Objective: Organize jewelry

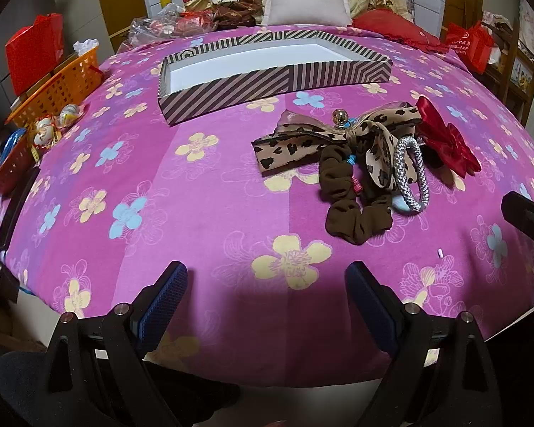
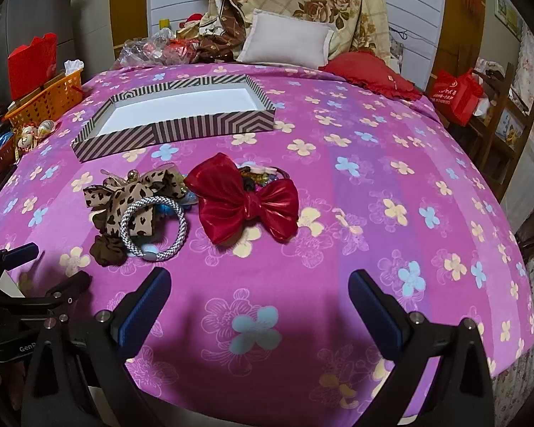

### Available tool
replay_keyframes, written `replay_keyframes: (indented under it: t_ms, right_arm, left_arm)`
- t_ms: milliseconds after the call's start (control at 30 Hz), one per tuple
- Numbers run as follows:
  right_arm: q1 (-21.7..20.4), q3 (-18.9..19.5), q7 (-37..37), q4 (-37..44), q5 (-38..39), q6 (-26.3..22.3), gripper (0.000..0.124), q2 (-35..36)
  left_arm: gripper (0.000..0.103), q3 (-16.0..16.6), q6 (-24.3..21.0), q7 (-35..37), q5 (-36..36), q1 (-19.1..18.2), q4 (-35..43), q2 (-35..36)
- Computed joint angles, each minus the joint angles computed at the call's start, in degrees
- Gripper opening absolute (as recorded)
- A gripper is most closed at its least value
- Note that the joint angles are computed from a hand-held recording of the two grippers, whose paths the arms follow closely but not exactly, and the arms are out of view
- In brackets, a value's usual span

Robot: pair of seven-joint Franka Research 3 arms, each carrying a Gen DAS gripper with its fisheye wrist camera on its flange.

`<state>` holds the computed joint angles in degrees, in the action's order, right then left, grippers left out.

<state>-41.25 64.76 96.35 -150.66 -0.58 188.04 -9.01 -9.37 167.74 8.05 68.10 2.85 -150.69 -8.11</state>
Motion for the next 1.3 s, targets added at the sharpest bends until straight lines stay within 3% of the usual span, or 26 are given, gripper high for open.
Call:
replay_keyframes:
  t_ms: [400,1300]
  right_arm:
    - [1.4,-0.7,-3.2,-0.4,4.1,1.3,0.102,0.4]
    - [-2.7,3.3,-1.8,-0.1,3.1,0.8,0.102,-0.1]
  left_arm:
    - [0.097,0.1,0.4,1.3,-0.9,0.5,-0.8,-1.0]
    - [0.097,0.0,-0.2,0.5,-0.4,-0.1,0.1,-0.1]
